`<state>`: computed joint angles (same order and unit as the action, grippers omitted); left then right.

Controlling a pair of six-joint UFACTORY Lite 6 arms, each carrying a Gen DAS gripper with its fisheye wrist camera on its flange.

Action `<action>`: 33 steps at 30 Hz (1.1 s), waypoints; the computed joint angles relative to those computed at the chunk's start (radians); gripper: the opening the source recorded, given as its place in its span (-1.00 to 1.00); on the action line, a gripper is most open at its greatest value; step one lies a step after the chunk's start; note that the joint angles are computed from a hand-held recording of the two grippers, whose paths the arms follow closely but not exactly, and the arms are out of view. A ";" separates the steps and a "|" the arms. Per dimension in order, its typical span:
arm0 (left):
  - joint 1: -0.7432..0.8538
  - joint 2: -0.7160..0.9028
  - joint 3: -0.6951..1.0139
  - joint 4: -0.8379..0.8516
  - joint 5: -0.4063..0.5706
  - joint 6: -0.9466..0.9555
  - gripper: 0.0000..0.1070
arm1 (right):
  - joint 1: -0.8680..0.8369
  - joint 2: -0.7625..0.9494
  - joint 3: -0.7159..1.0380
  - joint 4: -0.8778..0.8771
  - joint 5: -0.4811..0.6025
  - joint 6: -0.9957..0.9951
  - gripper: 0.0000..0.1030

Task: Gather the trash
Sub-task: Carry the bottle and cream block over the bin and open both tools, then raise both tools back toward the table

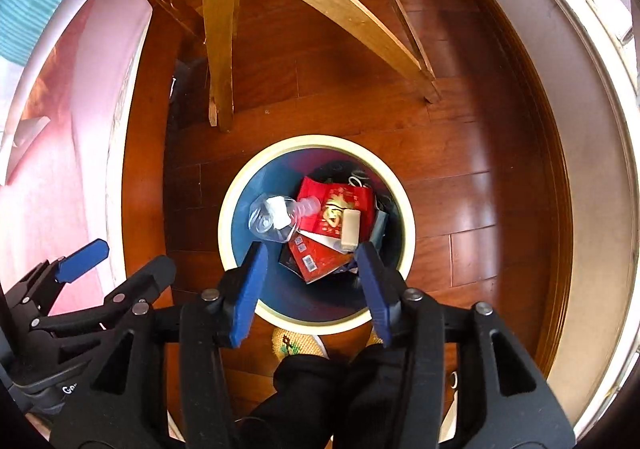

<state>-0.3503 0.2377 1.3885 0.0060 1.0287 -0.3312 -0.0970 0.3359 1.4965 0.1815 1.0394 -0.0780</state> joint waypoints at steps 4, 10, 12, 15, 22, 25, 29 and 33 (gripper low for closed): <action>0.013 -0.020 -0.005 0.002 -0.008 0.005 0.70 | 0.004 -0.012 0.005 -0.010 0.011 0.014 -0.10; 0.042 -0.012 0.059 -0.009 0.019 0.020 0.70 | 0.002 -0.018 0.022 -0.027 0.024 0.020 -0.08; 0.045 -0.008 0.088 -0.010 0.035 0.021 0.70 | 0.004 -0.020 0.034 -0.032 0.034 0.026 -0.07; 0.046 0.006 0.148 -0.013 0.072 0.020 0.70 | 0.009 -0.020 0.058 -0.038 0.053 0.035 -0.06; 0.037 0.049 0.338 -0.016 0.215 0.018 0.70 | 0.019 -0.012 0.185 -0.042 0.167 0.063 -0.05; 0.034 0.080 0.457 -0.016 0.296 0.012 0.70 | 0.021 0.008 0.278 -0.046 0.235 0.077 -0.04; 0.032 0.127 0.625 -0.018 0.408 0.006 0.70 | 0.021 0.049 0.426 -0.051 0.336 0.088 -0.03; 0.028 0.219 0.867 -0.018 0.559 -0.003 0.70 | 0.026 0.107 0.603 -0.056 0.457 0.106 -0.02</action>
